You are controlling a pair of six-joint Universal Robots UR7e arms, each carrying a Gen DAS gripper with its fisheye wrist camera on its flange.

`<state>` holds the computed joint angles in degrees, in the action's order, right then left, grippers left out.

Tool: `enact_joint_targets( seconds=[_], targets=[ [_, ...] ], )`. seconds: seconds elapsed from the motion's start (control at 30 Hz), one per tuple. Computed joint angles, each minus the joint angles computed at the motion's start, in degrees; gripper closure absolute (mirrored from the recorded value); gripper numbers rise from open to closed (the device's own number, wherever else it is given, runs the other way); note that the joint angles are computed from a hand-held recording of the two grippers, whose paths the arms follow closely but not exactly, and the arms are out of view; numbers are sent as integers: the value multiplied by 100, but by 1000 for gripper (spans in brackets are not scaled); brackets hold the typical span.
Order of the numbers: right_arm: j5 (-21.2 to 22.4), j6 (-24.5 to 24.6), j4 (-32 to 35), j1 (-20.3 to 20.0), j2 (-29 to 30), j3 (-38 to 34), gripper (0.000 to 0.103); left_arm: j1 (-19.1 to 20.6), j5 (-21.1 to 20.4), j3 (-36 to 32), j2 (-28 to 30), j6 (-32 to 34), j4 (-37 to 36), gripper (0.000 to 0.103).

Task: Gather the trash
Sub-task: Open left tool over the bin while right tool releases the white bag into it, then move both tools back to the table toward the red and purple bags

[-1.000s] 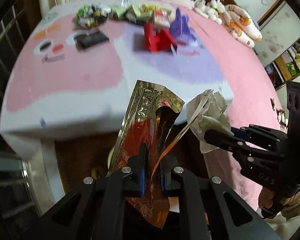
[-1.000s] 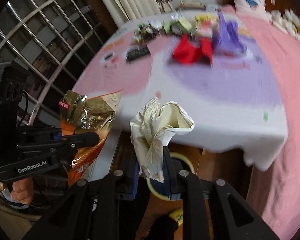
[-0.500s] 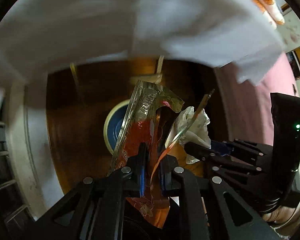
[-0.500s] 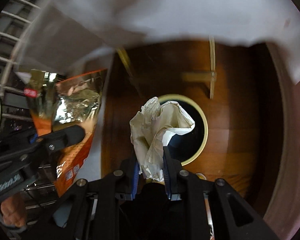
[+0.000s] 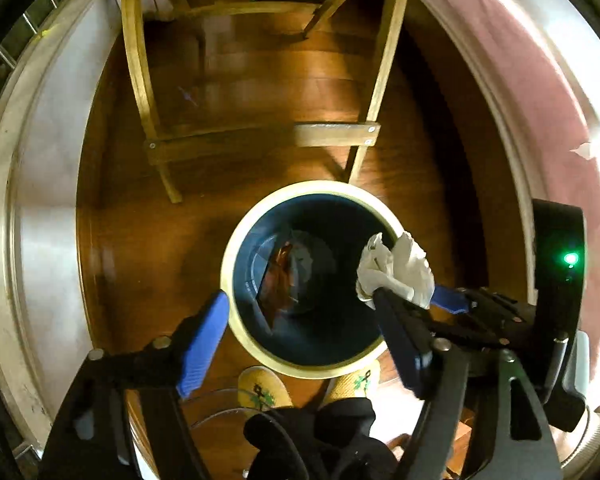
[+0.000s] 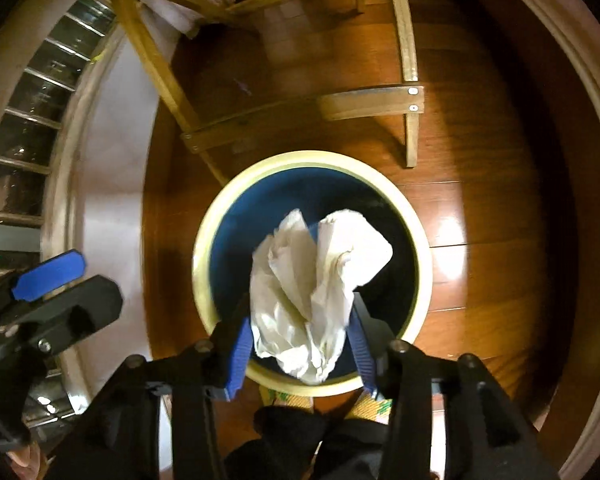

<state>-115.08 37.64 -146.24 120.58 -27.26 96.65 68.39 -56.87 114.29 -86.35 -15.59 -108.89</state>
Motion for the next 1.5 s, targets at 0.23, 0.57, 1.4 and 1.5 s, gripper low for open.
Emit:
enact_joint_targets(
  seconds=[0.23,0.57,1.4,1.5],
  targets=[
    [-134,362,183,193,-190,-57,47,-119,139,-152,-220,108,251,22],
    [-129,855,1162,738,-735,-627,42,-1177,277,-1140,-643,-374,1538,22],
    [-1928,1098,3493,1969,-1138,-3452,39,-2699,345,-4962,550,-301,3366,22],
    [-2130,942,3648,1955,-1056,-3786,39,-2635,147,-5343,820,-219,3344,22]
  ],
)
